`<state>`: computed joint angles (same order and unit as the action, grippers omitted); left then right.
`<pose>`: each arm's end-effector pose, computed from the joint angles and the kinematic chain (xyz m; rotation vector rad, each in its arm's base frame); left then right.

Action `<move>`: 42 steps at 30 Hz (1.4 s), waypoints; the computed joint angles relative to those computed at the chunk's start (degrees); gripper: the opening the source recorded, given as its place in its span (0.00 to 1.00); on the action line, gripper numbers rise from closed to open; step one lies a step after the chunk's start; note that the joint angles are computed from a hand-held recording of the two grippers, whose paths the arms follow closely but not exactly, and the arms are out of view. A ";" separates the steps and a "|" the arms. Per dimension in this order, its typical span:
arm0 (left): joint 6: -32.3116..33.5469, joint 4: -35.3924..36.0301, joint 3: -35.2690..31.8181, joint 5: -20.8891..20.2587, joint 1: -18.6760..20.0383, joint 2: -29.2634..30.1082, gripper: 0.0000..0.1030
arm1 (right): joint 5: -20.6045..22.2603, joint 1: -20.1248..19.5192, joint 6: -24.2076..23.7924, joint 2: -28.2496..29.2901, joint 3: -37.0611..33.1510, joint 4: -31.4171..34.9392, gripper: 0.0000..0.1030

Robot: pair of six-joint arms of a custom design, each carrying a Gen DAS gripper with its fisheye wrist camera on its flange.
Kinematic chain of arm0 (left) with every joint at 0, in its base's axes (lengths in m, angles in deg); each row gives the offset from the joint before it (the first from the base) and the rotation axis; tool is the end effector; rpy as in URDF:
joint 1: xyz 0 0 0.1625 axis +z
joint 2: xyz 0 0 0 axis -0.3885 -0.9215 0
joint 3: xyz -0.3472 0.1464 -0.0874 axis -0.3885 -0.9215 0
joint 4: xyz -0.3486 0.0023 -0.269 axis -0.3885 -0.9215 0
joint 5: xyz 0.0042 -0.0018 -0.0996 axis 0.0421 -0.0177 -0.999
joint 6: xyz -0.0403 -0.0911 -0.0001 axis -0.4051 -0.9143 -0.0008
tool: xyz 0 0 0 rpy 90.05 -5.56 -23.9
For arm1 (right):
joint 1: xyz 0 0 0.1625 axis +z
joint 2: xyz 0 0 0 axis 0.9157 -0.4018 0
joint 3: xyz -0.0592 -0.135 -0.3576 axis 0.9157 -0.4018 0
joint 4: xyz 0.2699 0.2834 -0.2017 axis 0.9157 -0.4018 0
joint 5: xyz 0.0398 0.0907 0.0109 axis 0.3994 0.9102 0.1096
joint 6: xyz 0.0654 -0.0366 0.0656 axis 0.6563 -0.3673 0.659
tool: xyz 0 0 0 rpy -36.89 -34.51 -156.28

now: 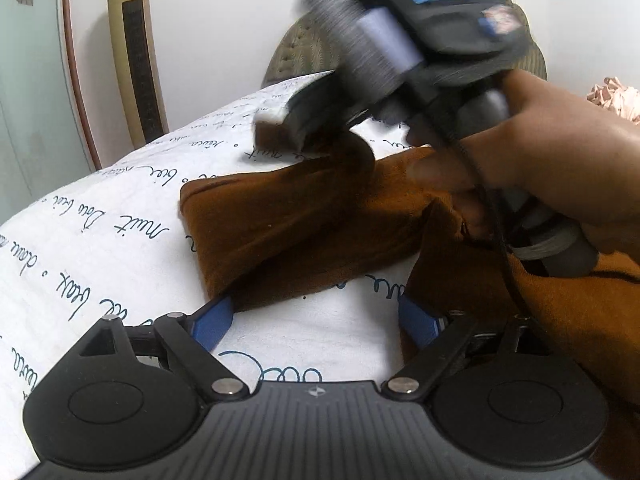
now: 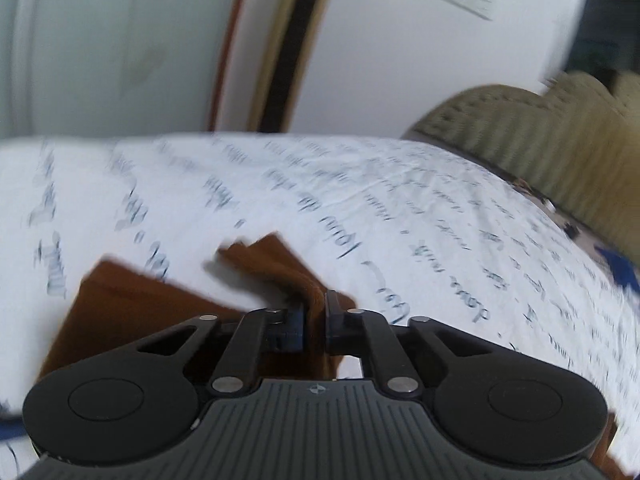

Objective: Fold small clothes
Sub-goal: 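Grasp the sweater hem edge with the right tool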

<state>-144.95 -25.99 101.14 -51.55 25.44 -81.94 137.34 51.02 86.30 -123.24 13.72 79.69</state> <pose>-0.2765 -0.2093 0.0583 -0.2725 1.7528 -1.2027 0.3296 -0.3695 0.0717 1.9835 -2.0876 0.5320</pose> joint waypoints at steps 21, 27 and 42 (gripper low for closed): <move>13.92 -4.72 -7.56 9.11 4.26 3.35 0.88 | -16.59 -29.38 22.30 -25.83 2.33 13.64 0.07; 17.67 -8.96 -7.83 9.08 5.02 4.23 0.88 | -15.35 -35.97 27.16 -23.36 -0.07 19.34 0.32; 18.67 -7.00 -9.48 9.44 7.12 5.61 0.88 | -16.89 -36.19 29.63 -22.51 -2.25 18.57 0.12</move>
